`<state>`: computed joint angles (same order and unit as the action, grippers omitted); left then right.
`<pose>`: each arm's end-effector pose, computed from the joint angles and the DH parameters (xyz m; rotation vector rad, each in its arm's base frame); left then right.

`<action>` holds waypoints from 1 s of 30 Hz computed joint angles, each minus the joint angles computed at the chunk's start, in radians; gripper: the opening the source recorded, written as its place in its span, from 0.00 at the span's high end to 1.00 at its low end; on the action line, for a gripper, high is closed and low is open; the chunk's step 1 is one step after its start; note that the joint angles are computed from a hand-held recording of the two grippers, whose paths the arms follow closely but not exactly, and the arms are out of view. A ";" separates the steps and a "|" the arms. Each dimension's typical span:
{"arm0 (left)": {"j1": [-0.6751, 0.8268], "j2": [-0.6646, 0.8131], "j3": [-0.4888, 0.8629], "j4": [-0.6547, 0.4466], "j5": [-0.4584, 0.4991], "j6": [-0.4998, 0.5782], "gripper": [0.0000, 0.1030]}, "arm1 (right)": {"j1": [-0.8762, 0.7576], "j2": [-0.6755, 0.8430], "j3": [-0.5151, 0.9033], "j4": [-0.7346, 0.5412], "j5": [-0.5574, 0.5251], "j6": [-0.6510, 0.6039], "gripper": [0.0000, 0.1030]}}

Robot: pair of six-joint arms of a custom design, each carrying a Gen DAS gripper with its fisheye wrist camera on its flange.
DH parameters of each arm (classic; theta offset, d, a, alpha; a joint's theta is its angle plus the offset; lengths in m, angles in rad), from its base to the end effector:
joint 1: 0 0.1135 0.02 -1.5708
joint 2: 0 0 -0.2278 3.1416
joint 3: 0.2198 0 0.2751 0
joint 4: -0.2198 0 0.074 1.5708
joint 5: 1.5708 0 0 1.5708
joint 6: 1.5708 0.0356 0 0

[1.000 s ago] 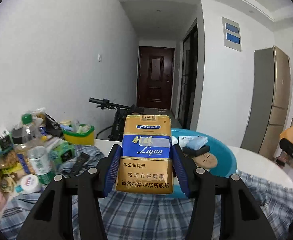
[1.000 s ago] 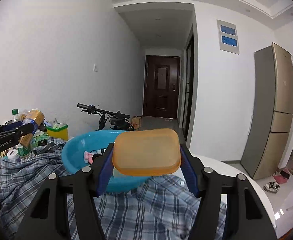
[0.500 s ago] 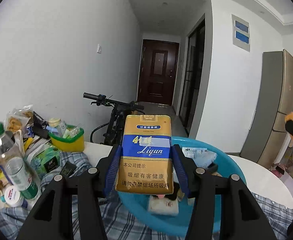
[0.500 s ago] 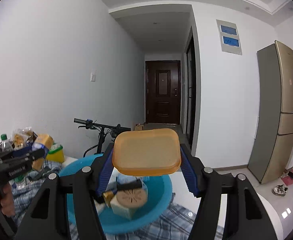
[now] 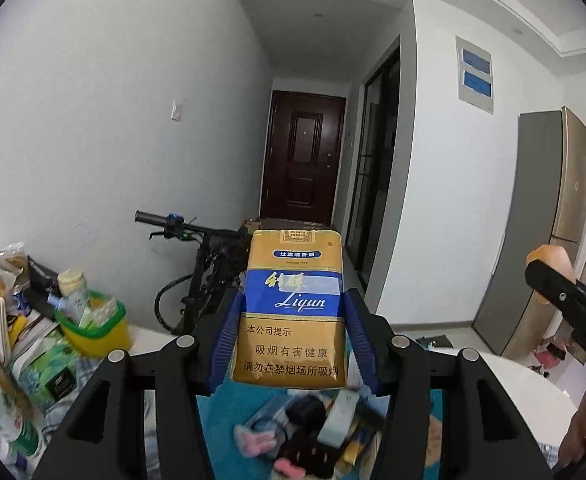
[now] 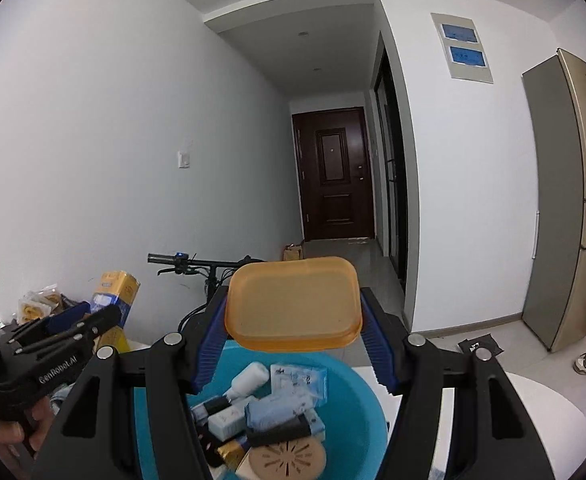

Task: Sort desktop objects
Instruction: 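Carry the Liqun pack and orange soap over the blue basin with both grippers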

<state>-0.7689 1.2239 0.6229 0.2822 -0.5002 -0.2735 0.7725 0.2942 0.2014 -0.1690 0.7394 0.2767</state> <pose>0.2259 -0.1948 0.1924 0.1208 1.8530 -0.2529 0.1398 0.1027 0.1884 0.0725 1.7625 0.0827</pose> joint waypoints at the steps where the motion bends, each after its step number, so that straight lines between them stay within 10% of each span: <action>1: 0.004 0.019 0.015 0.011 -0.001 0.004 0.47 | -0.030 0.030 0.008 0.031 -0.026 0.000 0.41; 18: 0.047 0.216 0.142 0.016 0.024 0.025 0.48 | -0.124 0.232 0.015 0.222 -0.114 -0.034 0.41; 30: 0.098 0.424 0.388 -0.346 0.132 -0.060 0.48 | -0.148 0.328 0.070 0.150 -0.154 -0.012 0.41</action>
